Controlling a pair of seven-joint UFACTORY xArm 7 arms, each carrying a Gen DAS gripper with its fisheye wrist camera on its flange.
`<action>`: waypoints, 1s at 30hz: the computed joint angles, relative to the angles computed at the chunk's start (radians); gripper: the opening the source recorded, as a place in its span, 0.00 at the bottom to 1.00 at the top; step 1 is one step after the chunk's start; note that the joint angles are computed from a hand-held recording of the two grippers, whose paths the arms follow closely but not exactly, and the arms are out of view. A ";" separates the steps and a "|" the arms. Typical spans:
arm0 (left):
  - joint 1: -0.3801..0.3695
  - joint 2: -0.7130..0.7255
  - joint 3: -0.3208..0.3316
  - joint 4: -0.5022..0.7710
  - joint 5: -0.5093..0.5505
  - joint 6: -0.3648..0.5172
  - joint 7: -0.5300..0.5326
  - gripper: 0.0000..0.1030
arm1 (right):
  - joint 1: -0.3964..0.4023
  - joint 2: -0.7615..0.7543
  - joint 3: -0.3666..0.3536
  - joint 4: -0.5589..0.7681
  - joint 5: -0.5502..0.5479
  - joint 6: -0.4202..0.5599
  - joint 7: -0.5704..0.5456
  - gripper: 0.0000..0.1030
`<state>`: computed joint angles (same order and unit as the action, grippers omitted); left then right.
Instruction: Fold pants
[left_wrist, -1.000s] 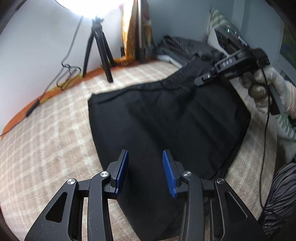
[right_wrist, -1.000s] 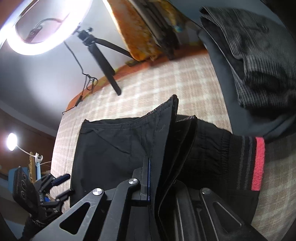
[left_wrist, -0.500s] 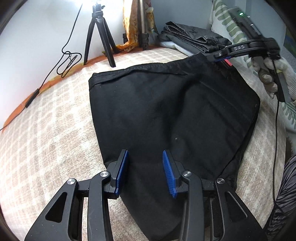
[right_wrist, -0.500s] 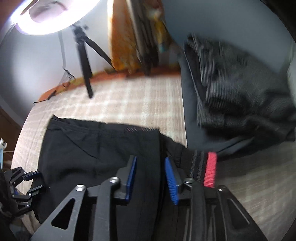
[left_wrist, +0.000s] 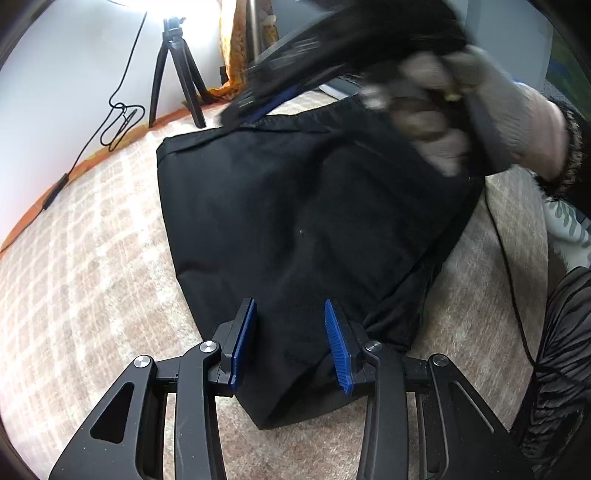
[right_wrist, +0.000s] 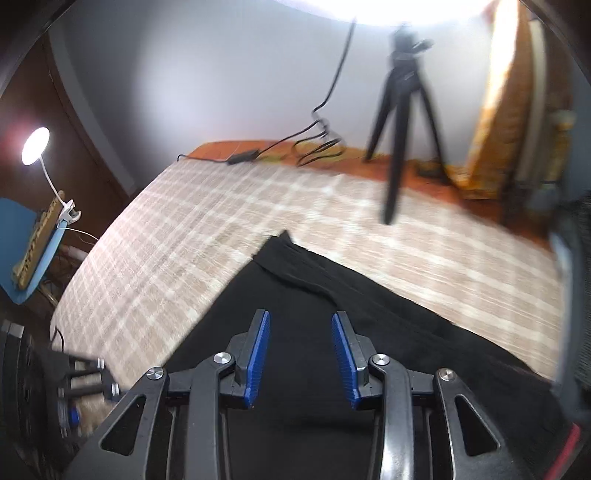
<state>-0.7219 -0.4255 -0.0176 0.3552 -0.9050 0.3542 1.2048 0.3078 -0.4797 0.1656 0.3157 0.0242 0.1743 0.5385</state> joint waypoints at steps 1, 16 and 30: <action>0.000 -0.004 0.001 -0.003 -0.001 0.004 0.001 0.35 | 0.004 0.055 -0.008 0.024 0.002 -0.021 -0.008 0.35; 0.034 -0.181 0.068 -0.107 0.044 0.098 -0.010 0.35 | -0.080 0.225 0.024 0.138 -0.077 -0.022 0.082 0.35; 0.197 -0.029 0.079 -0.003 -0.127 0.265 -0.168 0.50 | 0.079 -0.472 0.217 -0.118 -0.043 0.334 0.493 0.52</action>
<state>-0.5248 -0.4550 0.0616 0.3525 -1.0325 0.6192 1.0363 0.3869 -0.9519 0.3824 0.1973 -0.0185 0.5086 1.0311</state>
